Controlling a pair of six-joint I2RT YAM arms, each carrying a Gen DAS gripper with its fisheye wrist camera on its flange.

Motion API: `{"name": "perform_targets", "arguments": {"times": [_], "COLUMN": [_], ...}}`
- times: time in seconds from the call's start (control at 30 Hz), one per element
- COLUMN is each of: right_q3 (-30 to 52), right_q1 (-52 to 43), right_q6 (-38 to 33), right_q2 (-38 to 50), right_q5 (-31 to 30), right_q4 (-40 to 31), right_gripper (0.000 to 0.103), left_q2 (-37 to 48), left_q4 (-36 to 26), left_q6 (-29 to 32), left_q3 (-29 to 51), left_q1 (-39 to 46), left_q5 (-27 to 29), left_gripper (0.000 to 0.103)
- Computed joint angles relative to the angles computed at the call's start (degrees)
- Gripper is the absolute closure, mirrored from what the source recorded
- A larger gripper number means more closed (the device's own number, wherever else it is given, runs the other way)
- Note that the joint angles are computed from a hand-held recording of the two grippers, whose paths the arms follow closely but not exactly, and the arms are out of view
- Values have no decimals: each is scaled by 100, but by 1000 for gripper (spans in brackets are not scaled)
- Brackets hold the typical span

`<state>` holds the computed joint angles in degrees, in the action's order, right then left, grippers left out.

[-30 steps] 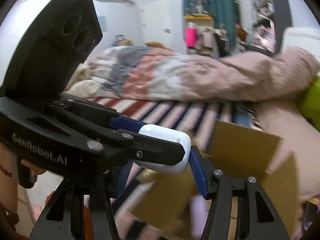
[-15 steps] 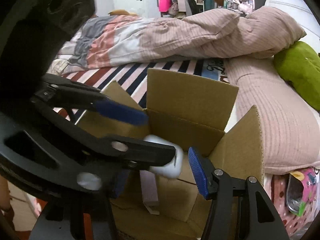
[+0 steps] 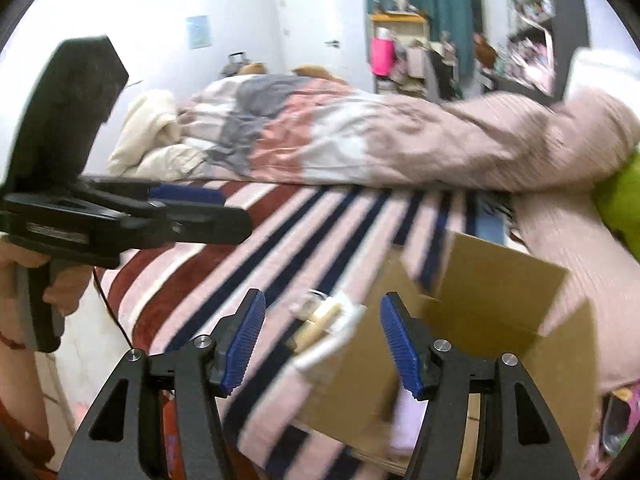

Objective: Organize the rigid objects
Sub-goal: 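Move the right gripper back and close on the clear tape roll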

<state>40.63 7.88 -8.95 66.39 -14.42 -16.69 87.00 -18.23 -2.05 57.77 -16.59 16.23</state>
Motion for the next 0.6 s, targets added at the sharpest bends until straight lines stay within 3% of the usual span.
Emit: {"name": "perform_targets", "arguments": {"times": [0.13,0.27,0.43,0.6], "right_q3": [91,355,1042,1671], "right_q1": [993,1333,1408,1471], "right_q6": [387,636,435,55], "right_q2": [1039,2345,3821,4646], "right_q5": [249,537,1799,2613], "right_q4": [609,1100,1473,1511], "right_gripper": [46,46,46,46], "left_q2": [-130,30,298,483], "left_q4": [513,981,1456,1660], "left_q6": [60,129,302,433], "left_q3": [-863,-1434,-1833,-1899], "left_q1": [813,1234,1656,1870], "left_q5": [269,302,680,764], "left_gripper": [33,33,33,33]}}
